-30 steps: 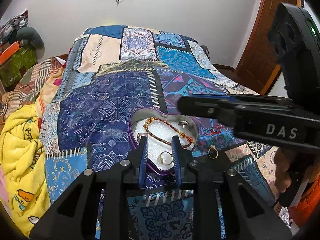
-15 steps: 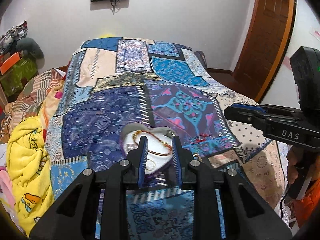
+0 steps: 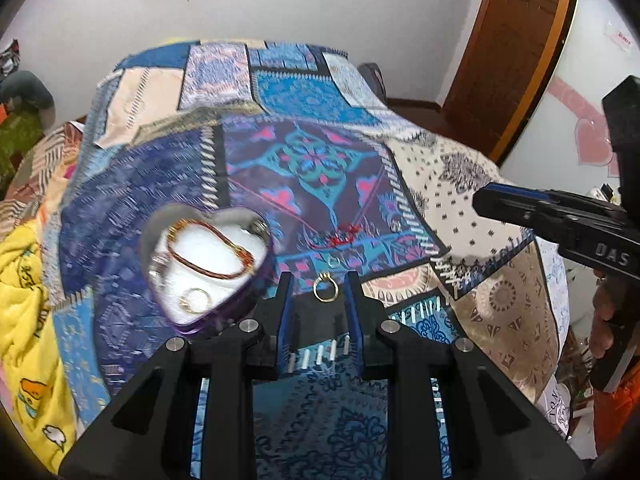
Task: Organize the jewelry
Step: 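Withdraw both tools from the tin toward the remaining rings on the quilt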
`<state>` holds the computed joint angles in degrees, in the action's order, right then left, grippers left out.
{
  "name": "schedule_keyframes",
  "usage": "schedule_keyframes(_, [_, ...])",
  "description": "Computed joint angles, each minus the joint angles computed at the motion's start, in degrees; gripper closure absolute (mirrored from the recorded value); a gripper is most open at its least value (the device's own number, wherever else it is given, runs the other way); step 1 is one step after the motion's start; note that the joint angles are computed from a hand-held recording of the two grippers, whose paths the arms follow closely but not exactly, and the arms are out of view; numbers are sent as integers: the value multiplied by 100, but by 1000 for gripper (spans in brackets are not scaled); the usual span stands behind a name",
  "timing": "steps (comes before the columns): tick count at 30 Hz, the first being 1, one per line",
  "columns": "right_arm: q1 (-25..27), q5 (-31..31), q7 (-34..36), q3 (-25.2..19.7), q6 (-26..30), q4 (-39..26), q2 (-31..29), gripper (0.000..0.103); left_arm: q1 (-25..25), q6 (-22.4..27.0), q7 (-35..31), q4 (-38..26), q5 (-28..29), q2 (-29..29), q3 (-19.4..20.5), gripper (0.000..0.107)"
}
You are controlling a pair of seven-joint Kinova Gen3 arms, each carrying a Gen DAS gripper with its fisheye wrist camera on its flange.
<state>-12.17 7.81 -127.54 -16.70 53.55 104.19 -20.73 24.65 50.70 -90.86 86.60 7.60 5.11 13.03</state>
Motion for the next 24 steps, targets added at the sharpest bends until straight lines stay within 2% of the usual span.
schedule_keyframes(10, [-41, -221, 147, 204, -126, 222, 2, 80, 240, 318, 76, -207, -250, 590, 29, 84])
schedule_keyframes(18, [-126, -402, 303, 317, -299, 252, 199, 80, 268, 44, 91, -216, -223, 760, -22, 84])
schedule_keyframes(24, [-221, -517, 408, 351, -458, 245, 358, 80, 478, -52, 254, -235, -604, 799, -53, 89])
